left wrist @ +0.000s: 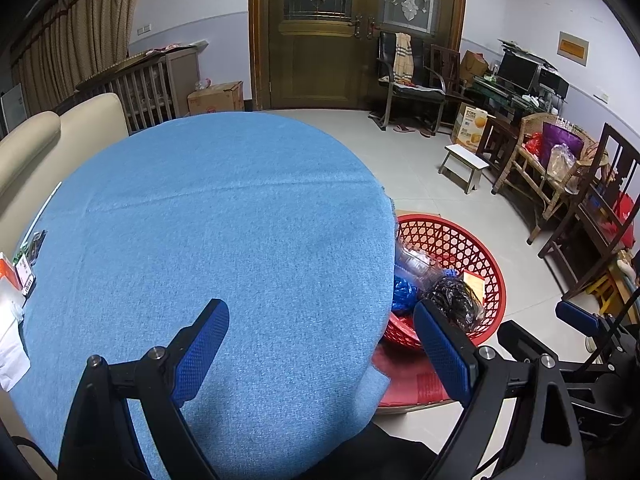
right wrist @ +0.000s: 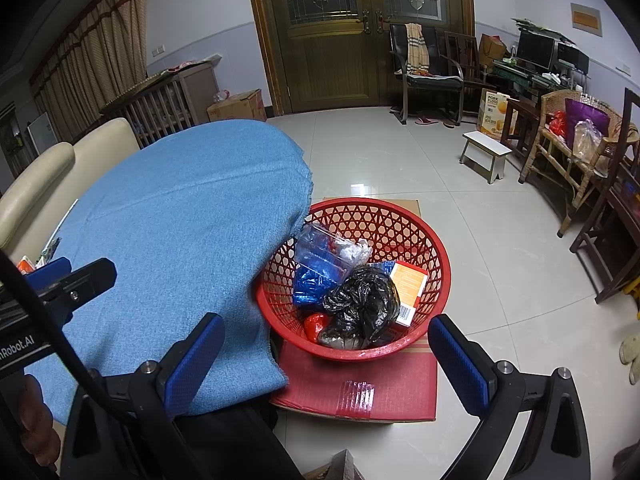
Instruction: Collect trash
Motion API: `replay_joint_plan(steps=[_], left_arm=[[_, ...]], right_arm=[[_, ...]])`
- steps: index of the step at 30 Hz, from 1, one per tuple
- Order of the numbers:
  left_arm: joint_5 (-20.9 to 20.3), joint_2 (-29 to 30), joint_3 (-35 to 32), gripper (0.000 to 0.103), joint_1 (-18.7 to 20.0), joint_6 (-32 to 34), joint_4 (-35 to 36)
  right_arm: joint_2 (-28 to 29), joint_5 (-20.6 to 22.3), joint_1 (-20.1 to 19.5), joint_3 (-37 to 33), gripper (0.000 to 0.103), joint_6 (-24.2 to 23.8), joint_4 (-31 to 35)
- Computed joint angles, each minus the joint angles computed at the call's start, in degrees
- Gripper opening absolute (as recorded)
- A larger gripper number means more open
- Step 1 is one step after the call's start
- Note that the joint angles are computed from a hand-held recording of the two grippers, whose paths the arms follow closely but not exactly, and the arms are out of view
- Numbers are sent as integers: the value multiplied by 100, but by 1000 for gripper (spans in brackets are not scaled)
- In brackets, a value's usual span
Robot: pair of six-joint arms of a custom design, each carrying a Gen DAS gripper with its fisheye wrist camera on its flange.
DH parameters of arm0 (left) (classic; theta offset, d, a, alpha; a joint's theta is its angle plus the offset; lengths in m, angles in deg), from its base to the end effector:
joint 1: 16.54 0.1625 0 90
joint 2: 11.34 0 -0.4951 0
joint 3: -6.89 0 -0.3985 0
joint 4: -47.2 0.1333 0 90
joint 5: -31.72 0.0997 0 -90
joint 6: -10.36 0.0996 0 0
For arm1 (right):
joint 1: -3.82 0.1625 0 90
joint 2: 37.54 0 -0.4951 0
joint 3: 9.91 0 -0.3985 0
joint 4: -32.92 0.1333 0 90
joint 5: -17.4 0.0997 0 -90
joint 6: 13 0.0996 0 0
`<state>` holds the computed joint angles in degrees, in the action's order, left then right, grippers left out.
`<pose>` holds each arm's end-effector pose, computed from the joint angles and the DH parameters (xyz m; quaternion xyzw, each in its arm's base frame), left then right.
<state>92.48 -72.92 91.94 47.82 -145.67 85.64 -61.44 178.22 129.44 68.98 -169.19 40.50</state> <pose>-0.0757 -0.5783 0.3156 0.3382 0.8778 -0.2384 0.2414 0.3859 -0.4713 -0.0383 -0.0552 -0.8017 0.4468 0.3931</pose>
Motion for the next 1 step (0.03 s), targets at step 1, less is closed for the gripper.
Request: replay_joint_plan(steps=[1], left_arm=[[-2,2,-2,93,-3,-2,3]], right_arm=[[-4,2,1,4,103,-14,-12]])
